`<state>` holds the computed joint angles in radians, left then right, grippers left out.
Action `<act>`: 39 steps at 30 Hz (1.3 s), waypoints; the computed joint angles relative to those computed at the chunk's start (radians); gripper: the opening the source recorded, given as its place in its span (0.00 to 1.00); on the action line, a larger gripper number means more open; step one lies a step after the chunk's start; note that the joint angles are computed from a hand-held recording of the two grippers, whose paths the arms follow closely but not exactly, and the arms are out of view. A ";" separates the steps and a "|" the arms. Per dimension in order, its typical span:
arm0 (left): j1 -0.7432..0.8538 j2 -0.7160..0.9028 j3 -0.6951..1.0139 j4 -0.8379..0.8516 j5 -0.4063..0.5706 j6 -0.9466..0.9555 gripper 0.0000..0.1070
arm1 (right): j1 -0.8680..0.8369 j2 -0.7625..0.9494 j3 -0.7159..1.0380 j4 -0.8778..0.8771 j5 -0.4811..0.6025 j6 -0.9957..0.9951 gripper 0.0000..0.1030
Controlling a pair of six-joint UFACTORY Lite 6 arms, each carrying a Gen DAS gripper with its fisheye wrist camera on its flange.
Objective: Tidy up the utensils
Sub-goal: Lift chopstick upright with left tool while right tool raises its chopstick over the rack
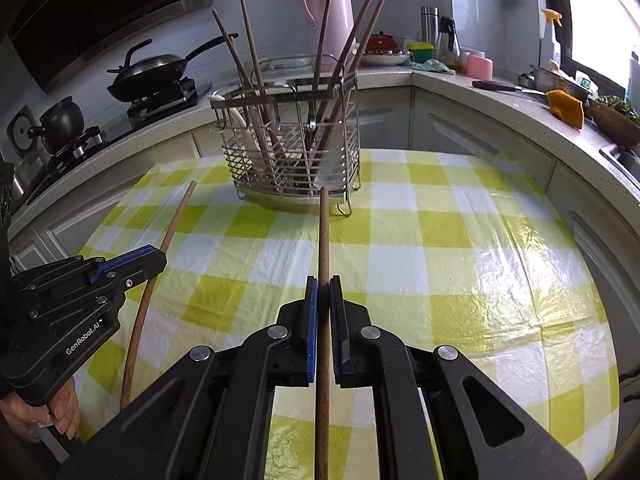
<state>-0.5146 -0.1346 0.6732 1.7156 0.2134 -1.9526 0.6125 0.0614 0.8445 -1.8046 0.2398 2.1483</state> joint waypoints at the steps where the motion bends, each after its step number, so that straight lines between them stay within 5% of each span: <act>1: 0.002 -0.024 -0.007 -0.015 0.002 0.017 0.06 | 0.008 -0.014 0.001 0.022 0.007 -0.023 0.07; 17: 0.024 -0.343 -0.072 -0.238 0.043 0.244 0.06 | 0.120 -0.197 -0.024 -0.038 0.136 0.047 0.07; 39: -0.073 -0.461 -0.123 -0.150 0.164 0.157 0.06 | 0.211 -0.316 -0.113 -0.117 0.251 0.121 0.07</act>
<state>-0.5877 -0.5954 0.5503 1.5651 0.3774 -1.7956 0.8235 -0.2542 0.7319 -1.9215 0.4907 2.2688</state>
